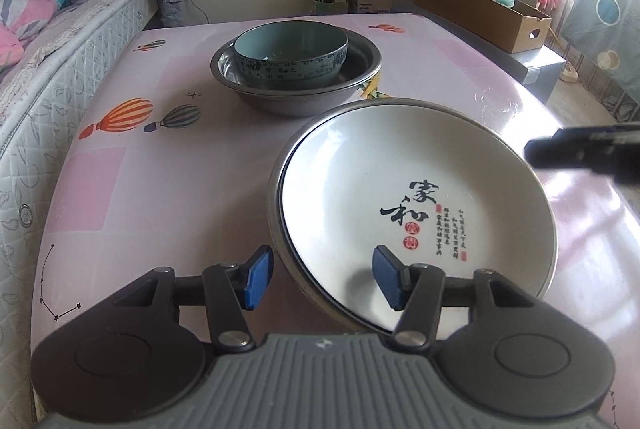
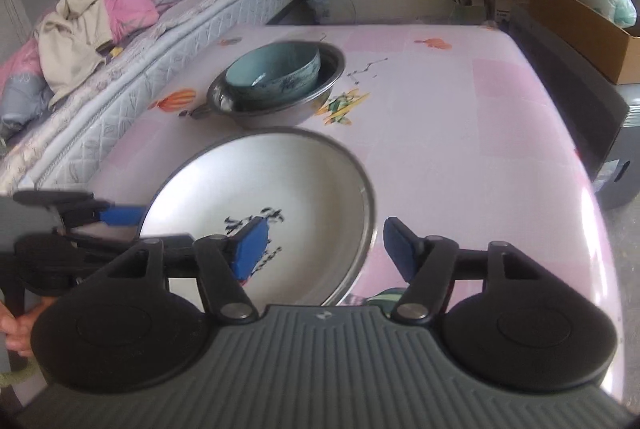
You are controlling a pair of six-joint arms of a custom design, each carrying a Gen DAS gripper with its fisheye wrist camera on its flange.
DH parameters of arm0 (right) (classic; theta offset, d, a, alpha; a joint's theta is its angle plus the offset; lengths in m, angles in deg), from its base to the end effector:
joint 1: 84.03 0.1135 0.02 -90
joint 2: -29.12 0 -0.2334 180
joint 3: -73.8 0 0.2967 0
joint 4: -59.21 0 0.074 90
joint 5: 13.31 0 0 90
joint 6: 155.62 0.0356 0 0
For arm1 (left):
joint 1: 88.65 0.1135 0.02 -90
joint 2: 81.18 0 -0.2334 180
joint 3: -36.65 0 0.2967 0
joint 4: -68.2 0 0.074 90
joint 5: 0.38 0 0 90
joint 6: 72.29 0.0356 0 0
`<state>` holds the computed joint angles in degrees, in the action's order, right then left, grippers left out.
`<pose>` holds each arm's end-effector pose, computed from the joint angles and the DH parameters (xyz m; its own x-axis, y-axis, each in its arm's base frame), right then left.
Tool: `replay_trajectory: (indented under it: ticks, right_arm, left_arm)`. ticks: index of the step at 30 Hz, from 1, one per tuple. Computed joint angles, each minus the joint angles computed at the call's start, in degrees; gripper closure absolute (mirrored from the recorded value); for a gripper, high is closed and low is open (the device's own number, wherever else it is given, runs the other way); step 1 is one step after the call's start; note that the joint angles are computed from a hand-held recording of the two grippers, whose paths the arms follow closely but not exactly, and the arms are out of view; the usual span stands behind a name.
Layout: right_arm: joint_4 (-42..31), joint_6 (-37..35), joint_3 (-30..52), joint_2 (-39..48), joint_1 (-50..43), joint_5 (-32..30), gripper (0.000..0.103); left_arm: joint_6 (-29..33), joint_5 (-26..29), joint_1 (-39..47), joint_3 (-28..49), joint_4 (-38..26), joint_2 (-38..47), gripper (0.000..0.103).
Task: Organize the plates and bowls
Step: 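Open both tools to release the white plate and withdraw, then grip the rim of the steel bowl holding the teal bowl with both tools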
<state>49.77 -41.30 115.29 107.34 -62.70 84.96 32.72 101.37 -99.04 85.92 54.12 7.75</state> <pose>0.2681 0.0992 0.0857 -0.7224 0.1554 -0.6738 0.0333 0.9811 0.1906 0.3021 -0.0628 0.0697 -0.6896 0.3842 -0.6138 0.4904 0.8715 -0.0054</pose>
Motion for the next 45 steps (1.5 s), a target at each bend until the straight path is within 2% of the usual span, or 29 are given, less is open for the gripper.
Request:
replay_trajectory:
  ticks: [4, 6, 11, 15, 20, 25, 28, 33, 37, 40, 42, 45]
  right_arm:
    - [0.24, 0.89, -4.52, -7.56, -1.82, 1.03, 0.039]
    - [1.95, 2.51, -6.84, -9.28, -1.64, 1.00, 0.045]
    - [7.99, 7.61, -9.75, -5.71, 1.34, 0.72, 0.047]
    - [10.16, 10.09, -10.53, -5.16, 3.22, 1.42, 0.047]
    - [6.89, 8.37, -10.30, -11.47, 0.60, -0.38, 0.046]
    - [4.33, 5.65, -5.55, -12.57, -4.48, -6.51, 0.044]
    - [3.72, 3.73, 0.45, -7.23, -7.45, -9.86, 0.044]
    - [1.42, 1.56, 14.00, 7.35, -11.93, -15.17, 0.045]
    - [-0.27, 1.15, 24.69, 18.77, -14.02, -17.59, 0.048]
    - [-2.43, 0.94, 33.03, 27.37, -14.87, -18.07, 0.052]
    - [-4.14, 1.08, 37.94, 32.31, -15.40, -18.35, 0.056]
    - [-5.42, 2.17, 43.28, 38.33, -16.09, -19.07, 0.061]
  left_arm:
    - [-0.95, 1.63, 0.77, -1.17, -0.01, -1.92, 0.047]
    - [-1.00, 1.54, 0.75, -1.57, -0.06, -2.63, 0.047]
    - [-1.56, 1.93, 1.80, -2.42, -0.86, -5.04, 0.045]
    - [-2.31, 4.06, 4.05, -2.60, -2.19, -8.55, 0.035]
    - [-3.26, 5.43, 6.30, -0.05, -4.36, -11.04, 0.021]
    - [-6.79, 5.15, 8.47, 7.74, -6.79, -6.27, 0.019]
    - [-8.85, 3.52, 8.85, 14.47, -7.36, 0.41, 0.020]
    - [-10.40, 2.71, 8.32, 28.44, -11.94, 13.12, 0.034]
    - [-12.87, 2.79, 7.52, 38.05, -15.18, 21.88, 0.040]
    - [-14.66, 3.61, 7.21, 44.73, -18.04, 27.71, 0.049]
    - [-15.13, 3.87, 6.99, 47.96, -19.45, 30.52, 0.060]
    - [-15.37, 4.43, 6.65, 50.65, -19.93, 32.90, 0.063]
